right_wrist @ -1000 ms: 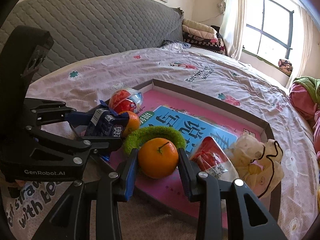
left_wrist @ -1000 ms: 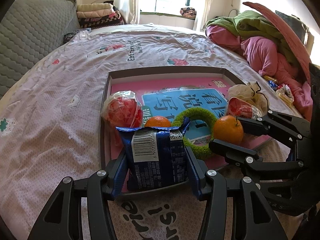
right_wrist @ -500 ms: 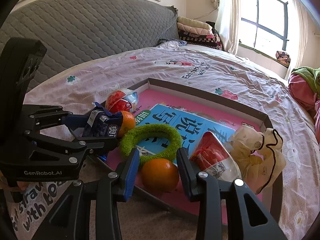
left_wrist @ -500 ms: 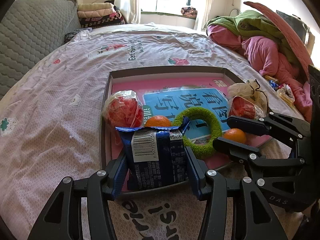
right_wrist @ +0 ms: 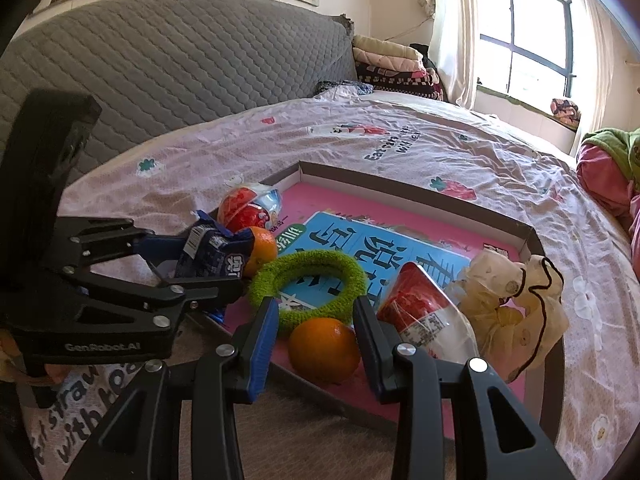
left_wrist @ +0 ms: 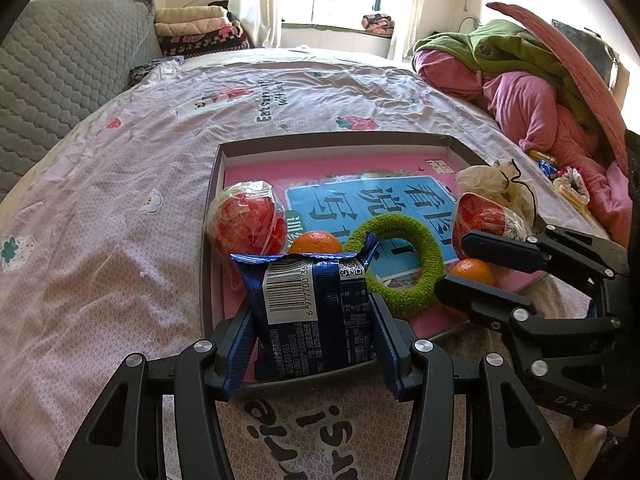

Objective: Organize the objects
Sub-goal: 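Lower blue packet into tray and open left gripper while right gripper releases orange there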

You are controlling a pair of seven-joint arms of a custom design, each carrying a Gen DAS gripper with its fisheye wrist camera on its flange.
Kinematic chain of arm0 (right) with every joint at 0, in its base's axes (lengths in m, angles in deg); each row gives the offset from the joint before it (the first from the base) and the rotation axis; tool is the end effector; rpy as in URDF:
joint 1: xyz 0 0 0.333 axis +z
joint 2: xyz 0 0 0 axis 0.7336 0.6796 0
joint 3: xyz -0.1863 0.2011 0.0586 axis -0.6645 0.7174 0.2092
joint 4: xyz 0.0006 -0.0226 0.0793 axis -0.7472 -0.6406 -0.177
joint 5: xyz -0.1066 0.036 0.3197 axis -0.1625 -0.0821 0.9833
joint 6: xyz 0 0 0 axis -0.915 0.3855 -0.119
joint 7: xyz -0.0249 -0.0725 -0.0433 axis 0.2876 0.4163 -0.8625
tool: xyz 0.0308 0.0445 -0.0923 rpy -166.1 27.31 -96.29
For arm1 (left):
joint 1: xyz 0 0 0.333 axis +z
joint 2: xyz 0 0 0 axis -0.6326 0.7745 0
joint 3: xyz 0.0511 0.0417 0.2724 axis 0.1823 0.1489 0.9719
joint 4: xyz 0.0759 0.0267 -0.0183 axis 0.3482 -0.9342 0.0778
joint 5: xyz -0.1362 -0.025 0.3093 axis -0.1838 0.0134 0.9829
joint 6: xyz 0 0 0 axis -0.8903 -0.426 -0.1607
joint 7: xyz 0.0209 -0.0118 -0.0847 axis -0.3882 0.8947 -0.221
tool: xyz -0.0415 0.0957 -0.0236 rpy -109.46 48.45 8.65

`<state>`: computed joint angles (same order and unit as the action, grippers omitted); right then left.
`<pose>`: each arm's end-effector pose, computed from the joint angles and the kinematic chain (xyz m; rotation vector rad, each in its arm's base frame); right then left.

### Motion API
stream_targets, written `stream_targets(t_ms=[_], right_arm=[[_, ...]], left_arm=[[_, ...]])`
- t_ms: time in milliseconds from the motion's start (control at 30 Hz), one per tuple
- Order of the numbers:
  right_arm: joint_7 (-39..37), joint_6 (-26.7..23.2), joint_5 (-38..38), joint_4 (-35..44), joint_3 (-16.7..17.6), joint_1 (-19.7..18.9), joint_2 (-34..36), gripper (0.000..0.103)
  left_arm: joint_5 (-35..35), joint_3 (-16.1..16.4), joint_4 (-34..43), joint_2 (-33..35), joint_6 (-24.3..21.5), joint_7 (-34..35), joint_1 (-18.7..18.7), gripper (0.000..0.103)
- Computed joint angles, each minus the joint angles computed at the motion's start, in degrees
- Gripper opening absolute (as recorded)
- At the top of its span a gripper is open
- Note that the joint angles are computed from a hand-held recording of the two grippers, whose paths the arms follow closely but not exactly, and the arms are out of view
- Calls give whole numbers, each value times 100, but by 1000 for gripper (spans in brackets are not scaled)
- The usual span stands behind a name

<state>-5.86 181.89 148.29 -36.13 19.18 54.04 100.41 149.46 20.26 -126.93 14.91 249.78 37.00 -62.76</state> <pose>0.5665 0.1049 0.3042 -2.1230 0.9060 -0.4061 0.5435 -0.2880 0.3121 -1.8376 1.7878 -0.7845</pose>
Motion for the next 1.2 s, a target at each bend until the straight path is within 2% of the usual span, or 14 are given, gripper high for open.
stream_targets(t_ms=[100,667,1200], right_arm=[[20,-72,26,-55,-7,-29,-71,44],[-260,-253,488,-341,-201,38,-539,47],[-31,-160,493,-289,-299,48,-539,49]], left_arm=[[-9,0,0,1,-1,10,0,55],[4,-26,-79,-69,-50,-19,7,55],[27,-69,-130,-175,-58,-71,45,55]])
